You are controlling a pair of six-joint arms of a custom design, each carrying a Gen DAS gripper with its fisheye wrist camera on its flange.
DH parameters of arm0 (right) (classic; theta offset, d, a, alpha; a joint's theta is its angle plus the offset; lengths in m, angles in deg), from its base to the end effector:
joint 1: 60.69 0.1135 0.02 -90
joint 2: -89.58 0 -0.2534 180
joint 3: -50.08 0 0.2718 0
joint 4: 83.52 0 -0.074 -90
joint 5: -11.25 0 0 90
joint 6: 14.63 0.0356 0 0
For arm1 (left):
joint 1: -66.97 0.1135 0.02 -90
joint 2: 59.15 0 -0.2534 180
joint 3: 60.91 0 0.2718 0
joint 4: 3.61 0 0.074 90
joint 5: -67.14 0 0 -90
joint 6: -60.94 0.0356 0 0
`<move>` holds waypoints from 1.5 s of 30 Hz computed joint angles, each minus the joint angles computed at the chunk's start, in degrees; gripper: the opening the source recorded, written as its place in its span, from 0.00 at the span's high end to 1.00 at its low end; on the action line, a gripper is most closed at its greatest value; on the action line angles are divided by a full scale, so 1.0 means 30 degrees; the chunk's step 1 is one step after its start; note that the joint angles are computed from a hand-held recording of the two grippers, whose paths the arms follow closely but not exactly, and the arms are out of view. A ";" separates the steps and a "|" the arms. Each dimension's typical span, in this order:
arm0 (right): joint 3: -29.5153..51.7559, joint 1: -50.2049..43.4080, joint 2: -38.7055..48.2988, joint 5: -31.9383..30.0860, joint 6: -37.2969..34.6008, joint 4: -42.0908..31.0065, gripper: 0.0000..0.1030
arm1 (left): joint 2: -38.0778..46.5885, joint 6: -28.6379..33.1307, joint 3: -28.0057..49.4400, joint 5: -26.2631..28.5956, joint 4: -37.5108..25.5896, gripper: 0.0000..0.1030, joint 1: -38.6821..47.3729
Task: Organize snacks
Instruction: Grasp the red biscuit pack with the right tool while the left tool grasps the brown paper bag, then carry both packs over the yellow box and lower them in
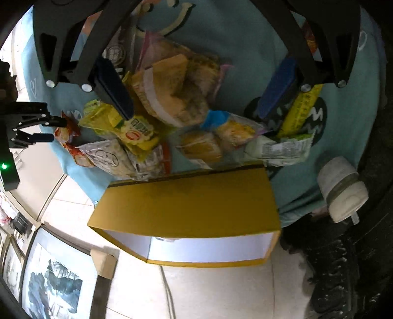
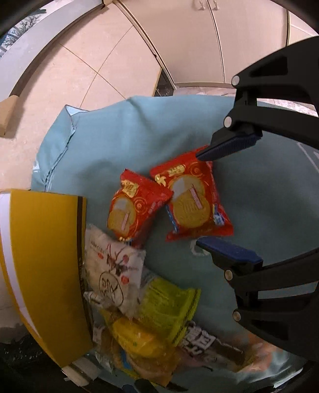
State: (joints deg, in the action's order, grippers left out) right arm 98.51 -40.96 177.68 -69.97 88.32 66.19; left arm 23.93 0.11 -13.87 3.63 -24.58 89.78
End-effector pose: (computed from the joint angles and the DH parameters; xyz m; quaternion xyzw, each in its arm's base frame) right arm 0.2449 0.0821 0.0907 -0.0448 0.9809 -0.0235 0.1877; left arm 0.2522 0.0888 0.1163 0.1167 0.9283 -0.0764 0.3447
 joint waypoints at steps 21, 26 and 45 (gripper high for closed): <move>-0.1782 0.2792 -0.2330 -0.1161 0.3519 0.0848 0.54 | -0.0377 0.3136 -0.1252 0.2755 -0.1232 0.60 0.2384; -0.2005 0.4684 -0.5253 -0.0793 0.5143 -0.0518 0.54 | -0.2457 0.4311 -0.1856 0.3942 -0.2790 0.60 0.3478; 0.6067 0.4486 -0.6880 -0.0560 0.2851 -0.4735 0.54 | -0.5734 -0.1379 0.3549 0.4950 -0.5519 0.60 0.1472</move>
